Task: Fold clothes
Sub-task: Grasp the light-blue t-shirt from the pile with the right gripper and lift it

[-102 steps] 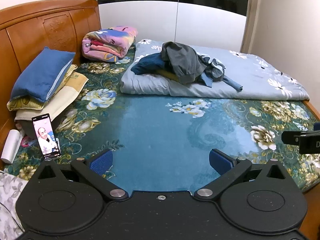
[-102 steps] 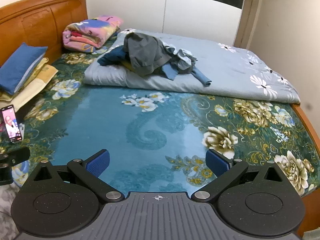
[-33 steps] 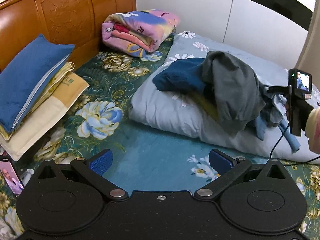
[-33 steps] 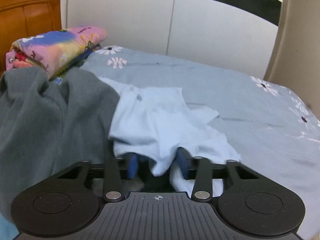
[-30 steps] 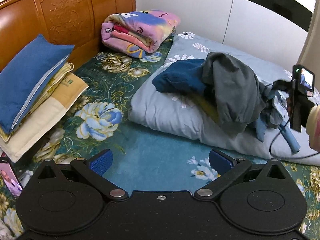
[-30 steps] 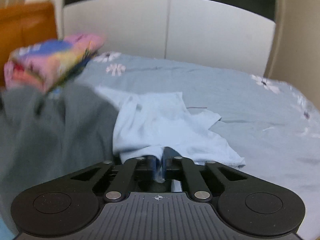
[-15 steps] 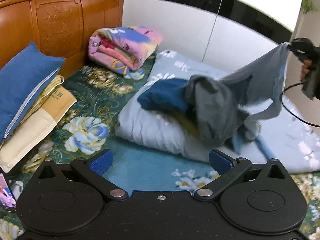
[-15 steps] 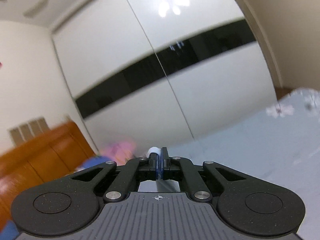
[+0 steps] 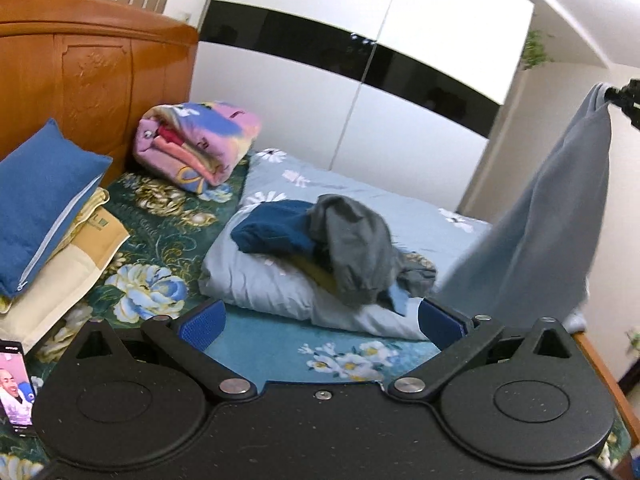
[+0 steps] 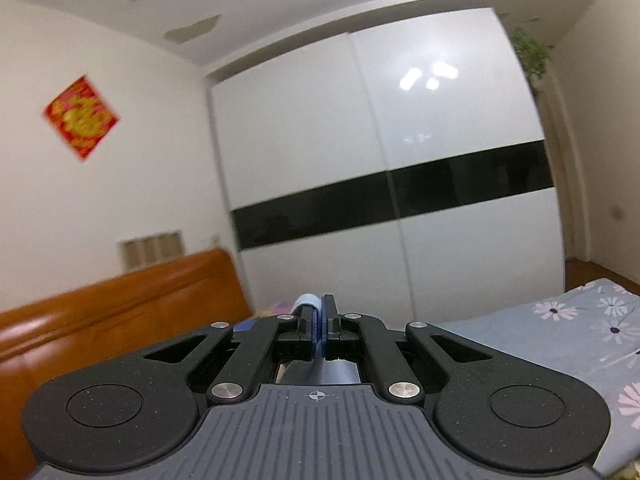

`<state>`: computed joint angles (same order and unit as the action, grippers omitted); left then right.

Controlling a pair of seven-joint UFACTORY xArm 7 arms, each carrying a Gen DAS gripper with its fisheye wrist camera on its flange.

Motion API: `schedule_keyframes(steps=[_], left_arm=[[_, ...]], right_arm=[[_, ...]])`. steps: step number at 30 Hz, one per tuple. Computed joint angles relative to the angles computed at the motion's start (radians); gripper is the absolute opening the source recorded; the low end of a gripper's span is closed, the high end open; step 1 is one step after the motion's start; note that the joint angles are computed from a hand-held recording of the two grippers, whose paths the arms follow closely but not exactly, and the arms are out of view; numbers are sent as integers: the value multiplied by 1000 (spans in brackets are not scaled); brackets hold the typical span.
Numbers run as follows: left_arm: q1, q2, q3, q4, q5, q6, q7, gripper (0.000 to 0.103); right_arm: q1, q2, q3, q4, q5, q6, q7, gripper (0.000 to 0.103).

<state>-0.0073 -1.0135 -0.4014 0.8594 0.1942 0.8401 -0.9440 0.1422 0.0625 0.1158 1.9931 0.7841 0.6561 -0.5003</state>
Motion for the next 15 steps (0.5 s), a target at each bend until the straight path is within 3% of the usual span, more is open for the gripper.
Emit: schedule_keyframes(steps=[8, 12, 15], left_arm=[[-69, -164, -7, -49, -53, 132, -5, 102], [-54, -222, -16, -69, -84, 212, -50, 102], [-43, -242, -23, -78, -100, 258, -80, 102]], right_arm=[[95, -300, -57, -329, 66, 194, 57, 1], [171, -382, -86, -461, 108, 231, 94, 1], [193, -407, -104, -522, 74, 275, 136, 1]])
